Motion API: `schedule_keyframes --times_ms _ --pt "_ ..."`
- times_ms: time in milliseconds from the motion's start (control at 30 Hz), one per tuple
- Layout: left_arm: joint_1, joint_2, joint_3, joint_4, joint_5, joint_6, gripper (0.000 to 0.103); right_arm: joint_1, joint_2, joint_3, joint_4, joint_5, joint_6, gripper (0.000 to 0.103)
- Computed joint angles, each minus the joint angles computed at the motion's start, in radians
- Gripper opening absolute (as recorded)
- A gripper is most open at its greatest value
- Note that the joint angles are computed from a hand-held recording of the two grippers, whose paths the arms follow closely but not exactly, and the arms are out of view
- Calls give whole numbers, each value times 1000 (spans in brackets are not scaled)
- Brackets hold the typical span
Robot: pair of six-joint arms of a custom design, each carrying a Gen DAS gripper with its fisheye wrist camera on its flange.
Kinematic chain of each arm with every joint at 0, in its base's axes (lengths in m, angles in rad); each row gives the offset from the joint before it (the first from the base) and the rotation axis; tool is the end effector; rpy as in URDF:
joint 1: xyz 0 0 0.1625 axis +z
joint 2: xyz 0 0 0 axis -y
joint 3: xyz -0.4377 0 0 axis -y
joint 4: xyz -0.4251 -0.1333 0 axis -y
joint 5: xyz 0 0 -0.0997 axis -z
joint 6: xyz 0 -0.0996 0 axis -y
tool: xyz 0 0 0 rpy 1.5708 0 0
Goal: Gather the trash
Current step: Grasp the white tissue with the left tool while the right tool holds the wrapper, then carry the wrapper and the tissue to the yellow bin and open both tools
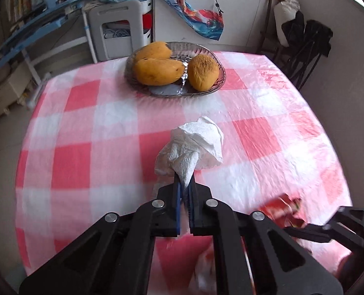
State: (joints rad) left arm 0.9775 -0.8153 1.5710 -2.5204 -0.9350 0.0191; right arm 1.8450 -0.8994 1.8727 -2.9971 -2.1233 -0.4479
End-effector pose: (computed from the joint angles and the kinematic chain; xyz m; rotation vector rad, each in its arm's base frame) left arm -0.2445 -0.7068 0.1302 0.6894 2.4510 -0.4745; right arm 0.2508 -0.5924 0.1212 0.7330 -2.4054 0.5144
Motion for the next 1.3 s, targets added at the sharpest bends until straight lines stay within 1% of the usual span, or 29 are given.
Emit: schedule_keyframes --times_ms 33,67,133,167,233,333,400,467,600,667,767,867,933,1133,1167,1300 --pt "1 -25 23 0 -13 -16 5 3 0 2 -5 -9 0 18" --pt "-1 -58 53 -2 -21 -28 5 5 -2 4 -7 -14 -5 14" --pt "-3 -96 93 -16 -11 -29 5 8 -6 11 -10 -16 -6 11" --pt "-4 -125 120 -24 -14 -42 5 11 -12 21 -19 -15 -8 8" --pt "-3 -174 164 -27 -27 -74 5 19 -23 41 -30 -10 -11 5" --pt "-11 -241 232 -36 -10 -103 5 28 -35 63 -62 -6 -30 4" --pt "-23 -289 290 -45 12 -125 5 29 -38 67 -74 -2 -34 4" --pt "-35 -330 336 -51 17 -151 5 29 -45 70 -81 11 -32 4" --pt "-68 -406 428 -76 46 -195 5 30 -65 84 -104 85 -11 4" --pt "-80 -435 462 -83 59 -216 5 31 -71 87 -96 121 1 4" --pt "-98 -477 509 -85 87 -251 5 33 -76 93 -83 165 7 4" --pt "-105 -514 540 -85 98 -289 5 38 -80 105 -78 202 6 4" --pt "-111 -533 557 -87 112 -308 5 34 -91 116 -76 240 9 4" --pt "-153 -586 618 -88 193 -334 5 21 -126 155 -88 384 29 4" --pt "-159 -590 624 -85 203 -337 5 14 -134 164 -90 419 38 4" --pt "-188 -609 650 -75 241 -344 5 9 -149 188 -89 499 51 4"
